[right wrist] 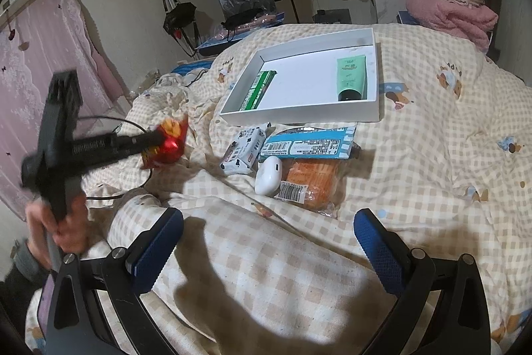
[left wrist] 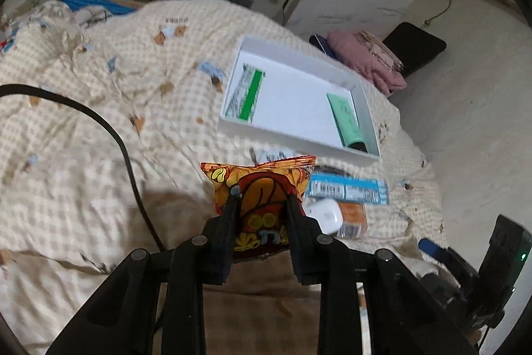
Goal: Organize objects
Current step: 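Hold the orange snack bag with the left gripper while the right gripper grasps the bread roll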
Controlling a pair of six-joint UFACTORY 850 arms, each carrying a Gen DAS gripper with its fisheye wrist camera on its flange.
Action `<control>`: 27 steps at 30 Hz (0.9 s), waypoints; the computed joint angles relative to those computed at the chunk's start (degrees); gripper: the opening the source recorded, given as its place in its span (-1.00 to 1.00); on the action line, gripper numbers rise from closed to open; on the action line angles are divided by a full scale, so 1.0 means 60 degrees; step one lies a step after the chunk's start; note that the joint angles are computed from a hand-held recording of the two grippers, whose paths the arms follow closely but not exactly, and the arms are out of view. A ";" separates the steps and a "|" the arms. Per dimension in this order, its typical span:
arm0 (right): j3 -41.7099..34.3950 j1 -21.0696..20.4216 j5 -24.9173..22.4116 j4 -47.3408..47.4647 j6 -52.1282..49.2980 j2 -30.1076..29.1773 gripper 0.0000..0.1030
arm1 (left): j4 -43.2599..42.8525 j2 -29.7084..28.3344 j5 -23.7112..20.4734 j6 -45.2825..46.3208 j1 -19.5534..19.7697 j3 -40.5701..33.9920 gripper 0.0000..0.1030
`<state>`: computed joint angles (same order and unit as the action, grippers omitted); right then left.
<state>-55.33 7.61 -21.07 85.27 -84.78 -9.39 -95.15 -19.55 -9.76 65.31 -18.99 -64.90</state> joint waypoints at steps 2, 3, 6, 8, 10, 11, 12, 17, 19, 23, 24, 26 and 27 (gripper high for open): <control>0.0026 0.0002 -0.0001 0.0148 -0.0160 0.0026 1.00 | -0.0419 -0.0081 -0.0230 0.0283 0.0088 0.0014 -0.42; 0.0009 0.0006 -0.0010 0.0132 -0.0153 0.0012 1.00 | -0.0903 -0.0116 -0.0412 0.0682 0.0158 0.0049 -0.42; -0.0043 0.0046 0.0047 -0.0135 0.0150 -0.0031 1.00 | -0.0817 -0.0222 -0.0572 0.0539 0.0203 0.0022 -0.42; -0.0082 0.0053 0.0070 -0.0327 0.0393 -0.0054 1.00 | -0.0818 -0.0238 -0.0566 0.0575 0.0177 0.0047 -0.42; -0.0143 0.0023 0.0052 -0.0605 0.0780 -0.0077 1.00 | -0.0272 -0.0282 -0.0549 0.0045 0.0167 0.0013 -0.42; -0.0168 -0.0019 0.0002 -0.0663 0.0911 -0.0068 1.00 | 0.0117 -0.0318 -0.0550 -0.0348 0.0161 -0.0013 -0.41; -0.0204 -0.0064 -0.0056 -0.0747 0.1045 -0.0060 1.00 | 0.0504 -0.0369 -0.0556 -0.0742 0.0157 -0.0056 -0.41; -0.1134 -0.0168 -0.0134 -0.3486 0.3968 -0.0483 1.00 | 0.1860 -0.0535 -0.0538 -0.2018 0.0113 -0.0224 -0.40; -0.1587 -0.0196 -0.0314 -0.4564 0.5138 -0.0736 1.00 | 0.2460 -0.0592 -0.0500 -0.2526 0.0074 -0.0290 -0.36; -0.2794 -0.0191 -0.1115 -0.7215 0.7882 -0.1669 0.92 | 0.3245 -0.0682 -0.0527 -0.3256 0.0054 -0.0376 -0.35; -0.3058 -0.0167 -0.1399 -0.7810 0.8569 -0.1915 0.88 | 0.3297 -0.0686 -0.0534 -0.3294 0.0056 -0.0383 -0.35; -0.3498 -0.0037 -0.1760 -0.8946 0.9716 -0.2338 0.82 | 0.3970 -0.0759 -0.0572 -0.3876 0.0034 -0.0476 -0.35; -0.3737 0.0094 -0.1868 -0.9756 1.0411 -0.2560 0.81 | 0.4353 -0.0793 -0.0573 -0.4220 0.0020 -0.0528 -0.35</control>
